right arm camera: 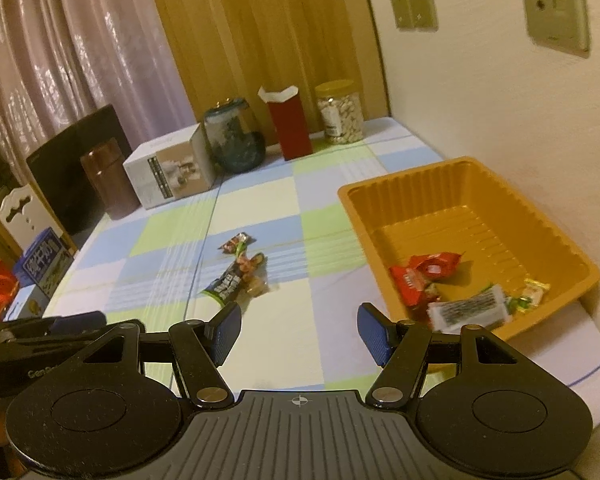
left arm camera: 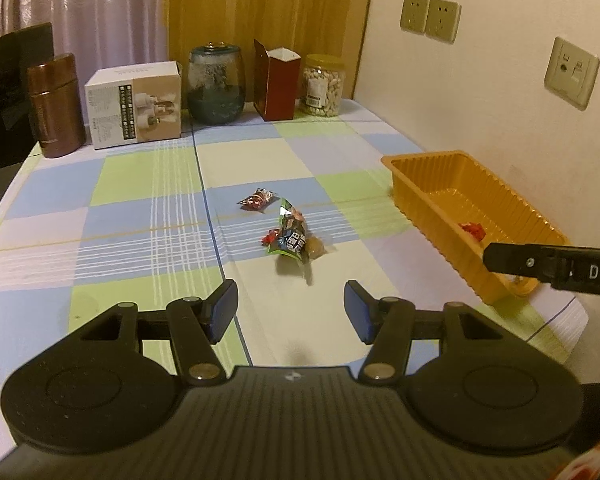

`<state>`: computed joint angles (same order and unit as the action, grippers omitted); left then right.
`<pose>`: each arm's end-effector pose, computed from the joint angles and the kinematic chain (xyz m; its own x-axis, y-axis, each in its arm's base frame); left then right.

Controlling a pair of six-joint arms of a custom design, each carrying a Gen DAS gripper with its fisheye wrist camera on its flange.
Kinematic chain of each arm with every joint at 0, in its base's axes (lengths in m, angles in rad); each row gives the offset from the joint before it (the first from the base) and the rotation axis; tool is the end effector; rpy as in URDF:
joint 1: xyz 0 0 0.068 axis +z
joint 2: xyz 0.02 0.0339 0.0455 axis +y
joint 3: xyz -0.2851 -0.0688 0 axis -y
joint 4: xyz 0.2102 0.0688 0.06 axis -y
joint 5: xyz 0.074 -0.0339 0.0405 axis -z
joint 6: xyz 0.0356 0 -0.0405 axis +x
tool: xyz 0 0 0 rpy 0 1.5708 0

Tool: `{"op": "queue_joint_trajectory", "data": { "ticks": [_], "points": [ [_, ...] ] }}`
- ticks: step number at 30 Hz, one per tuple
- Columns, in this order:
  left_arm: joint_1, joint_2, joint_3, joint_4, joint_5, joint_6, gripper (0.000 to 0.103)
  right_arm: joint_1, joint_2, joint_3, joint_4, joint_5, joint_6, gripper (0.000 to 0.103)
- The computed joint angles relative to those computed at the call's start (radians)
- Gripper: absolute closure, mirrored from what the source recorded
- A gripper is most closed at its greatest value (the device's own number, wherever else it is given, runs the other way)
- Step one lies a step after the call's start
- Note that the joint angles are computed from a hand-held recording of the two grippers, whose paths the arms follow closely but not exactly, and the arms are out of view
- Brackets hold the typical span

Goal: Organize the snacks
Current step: 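Move both open tools back toward the remaining snack pile, then close the left tool on the green sausage packet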

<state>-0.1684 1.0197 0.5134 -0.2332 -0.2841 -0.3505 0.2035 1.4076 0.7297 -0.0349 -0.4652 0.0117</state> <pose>0.1629 -0.0176 0.2340 -0.6091 -0.2308 -0.7587 -0.2688 0.9602 -0.0763 0.2466 0.0672 0.2405 -0.6464 -0.1227 -0.7530 -0.5055 0.8082 0.3022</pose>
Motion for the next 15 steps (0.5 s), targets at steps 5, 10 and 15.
{"op": "queue_joint_trajectory", "data": {
  "ticks": [5, 10, 15],
  "points": [
    [0.085, 0.117, -0.019, 0.141, 0.071, 0.105, 0.048, 0.044, 0.105, 0.012, 0.082, 0.029, 0.011, 0.039],
    [0.160, 0.254, -0.026, 0.288, 0.155, 0.212, 0.049, 0.087, 0.224, 0.041, 0.164, 0.066, 0.031, 0.039],
    [0.219, 0.395, -0.009, 0.403, 0.233, 0.277, 0.049, 0.121, 0.331, 0.077, 0.224, 0.087, 0.050, 0.039]
  ]
}}
